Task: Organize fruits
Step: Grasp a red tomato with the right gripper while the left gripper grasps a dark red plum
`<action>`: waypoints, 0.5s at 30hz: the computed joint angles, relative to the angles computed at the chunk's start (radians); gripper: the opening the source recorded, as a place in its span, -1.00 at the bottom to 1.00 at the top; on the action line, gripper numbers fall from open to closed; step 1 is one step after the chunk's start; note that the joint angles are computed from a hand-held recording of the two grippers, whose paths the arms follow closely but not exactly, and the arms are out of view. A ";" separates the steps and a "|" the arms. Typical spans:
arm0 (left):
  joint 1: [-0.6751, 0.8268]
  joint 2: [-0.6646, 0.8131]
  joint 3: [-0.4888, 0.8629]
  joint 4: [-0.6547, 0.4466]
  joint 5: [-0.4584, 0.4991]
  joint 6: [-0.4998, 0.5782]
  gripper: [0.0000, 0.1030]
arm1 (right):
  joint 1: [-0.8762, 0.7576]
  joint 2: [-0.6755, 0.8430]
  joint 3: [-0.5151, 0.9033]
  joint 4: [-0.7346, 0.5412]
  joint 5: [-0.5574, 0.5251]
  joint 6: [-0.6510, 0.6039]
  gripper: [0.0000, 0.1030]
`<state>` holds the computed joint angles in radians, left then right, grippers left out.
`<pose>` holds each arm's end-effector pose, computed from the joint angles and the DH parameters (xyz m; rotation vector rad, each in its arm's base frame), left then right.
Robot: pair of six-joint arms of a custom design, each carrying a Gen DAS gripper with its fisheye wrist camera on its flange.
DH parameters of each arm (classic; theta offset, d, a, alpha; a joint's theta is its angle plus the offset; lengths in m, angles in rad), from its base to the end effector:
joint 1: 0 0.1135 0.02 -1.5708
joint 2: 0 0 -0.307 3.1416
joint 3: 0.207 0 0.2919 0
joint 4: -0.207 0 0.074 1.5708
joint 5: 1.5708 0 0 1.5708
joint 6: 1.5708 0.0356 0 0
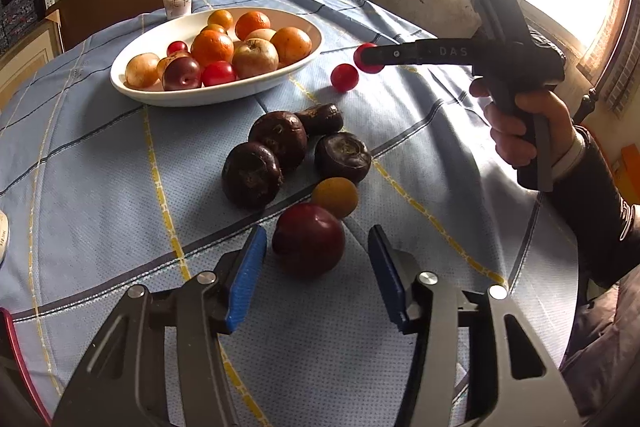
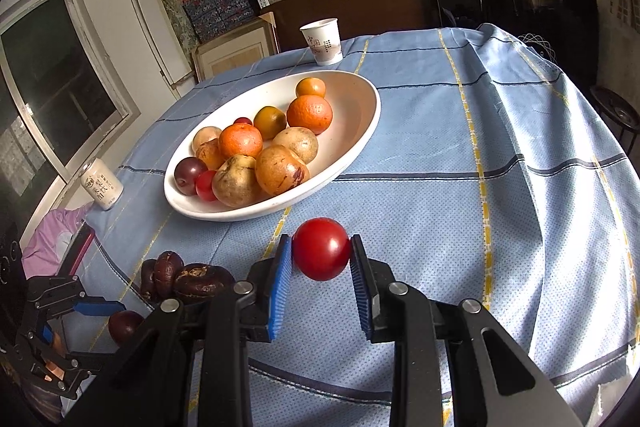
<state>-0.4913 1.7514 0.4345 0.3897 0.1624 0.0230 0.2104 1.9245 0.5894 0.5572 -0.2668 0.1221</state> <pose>0.2357 -0.1327 0.0668 0.7082 2.4236 -0.3950 0.3194 0.0778 0.0617 -0.2366 2.3519 0.4758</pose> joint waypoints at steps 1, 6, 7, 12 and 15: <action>-0.001 0.002 0.001 0.000 -0.002 0.000 0.01 | 0.001 0.000 0.000 0.001 0.000 0.000 -0.43; 0.002 0.012 0.009 -0.006 0.000 -0.001 -0.11 | 0.001 0.000 0.000 0.001 0.000 0.001 -0.43; 0.004 0.017 0.013 -0.009 -0.001 -0.002 -0.14 | 0.001 0.000 0.000 0.001 0.000 0.001 -0.43; 0.005 0.035 0.025 -0.019 -0.012 -0.004 -0.25 | 0.000 -0.001 -0.001 0.002 -0.001 0.000 -0.43; 0.007 0.038 0.027 -0.018 -0.008 -0.006 -0.27 | 0.000 -0.005 -0.004 0.002 -0.002 0.001 -0.43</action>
<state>-0.4847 1.7893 0.4615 0.3718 0.1544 0.0173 0.2101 1.9196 0.5859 0.5595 -0.2690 0.1235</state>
